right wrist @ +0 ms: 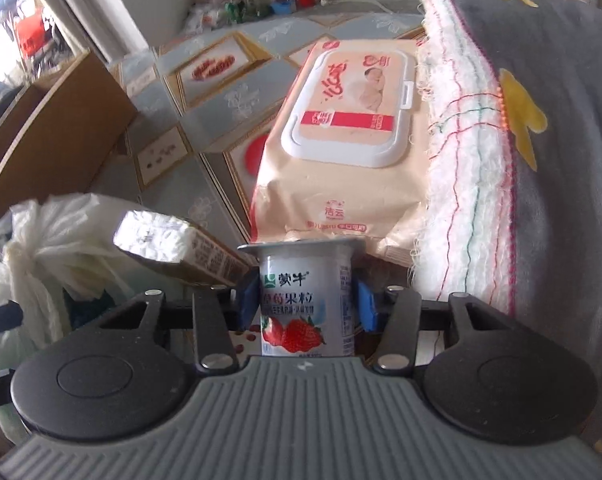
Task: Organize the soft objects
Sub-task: 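Move the right gripper to the pile and grasp the white strawberry yogurt cup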
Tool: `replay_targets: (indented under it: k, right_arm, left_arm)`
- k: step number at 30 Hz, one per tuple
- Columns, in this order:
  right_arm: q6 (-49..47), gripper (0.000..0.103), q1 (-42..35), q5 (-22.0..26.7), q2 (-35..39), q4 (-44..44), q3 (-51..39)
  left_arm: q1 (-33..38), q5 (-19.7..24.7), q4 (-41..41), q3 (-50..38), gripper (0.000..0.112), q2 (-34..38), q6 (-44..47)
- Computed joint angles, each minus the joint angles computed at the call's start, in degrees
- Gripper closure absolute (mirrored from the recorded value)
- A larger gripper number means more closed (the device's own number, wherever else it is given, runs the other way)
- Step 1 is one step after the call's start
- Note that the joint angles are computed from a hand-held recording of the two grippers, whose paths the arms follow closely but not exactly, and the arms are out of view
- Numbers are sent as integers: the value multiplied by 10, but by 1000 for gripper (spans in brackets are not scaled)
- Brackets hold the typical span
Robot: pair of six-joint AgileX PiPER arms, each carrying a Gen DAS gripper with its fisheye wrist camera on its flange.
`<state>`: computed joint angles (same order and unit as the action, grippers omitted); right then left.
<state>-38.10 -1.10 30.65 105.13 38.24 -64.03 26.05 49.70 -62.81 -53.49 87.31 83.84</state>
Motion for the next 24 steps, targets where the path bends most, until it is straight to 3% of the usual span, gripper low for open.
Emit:
replay_targets:
  k: [5, 9, 12, 14, 19, 21, 24]
  right_arm:
    - [-220, 56, 0, -71, -104, 210, 152]
    - [-306, 56, 28, -116, -164, 262, 238]
    - [-284, 54, 29, -114, -197, 234, 266]
    - [-271, 51, 9, -84, -216, 222, 273]
    - [-301, 46, -121, 65, -265, 254, 286]
    - [-297, 46, -176, 126, -260, 268, 278]
    - [-276, 46, -222, 177, -226, 289, 258]
  left_arm:
    - [1, -2, -8, 20, 62, -11, 27]
    - [-7, -17, -16, 49, 60, -26, 71]
    - [-17, -37, -22, 71, 59, -38, 111]
    - [-22, -44, -25, 80, 58, -41, 125]
    - [-33, -42, -28, 87, 57, -41, 130]
    - [-45, -46, -27, 86, 57, -38, 130]
    - [-74, -58, -23, 80, 55, -31, 116]
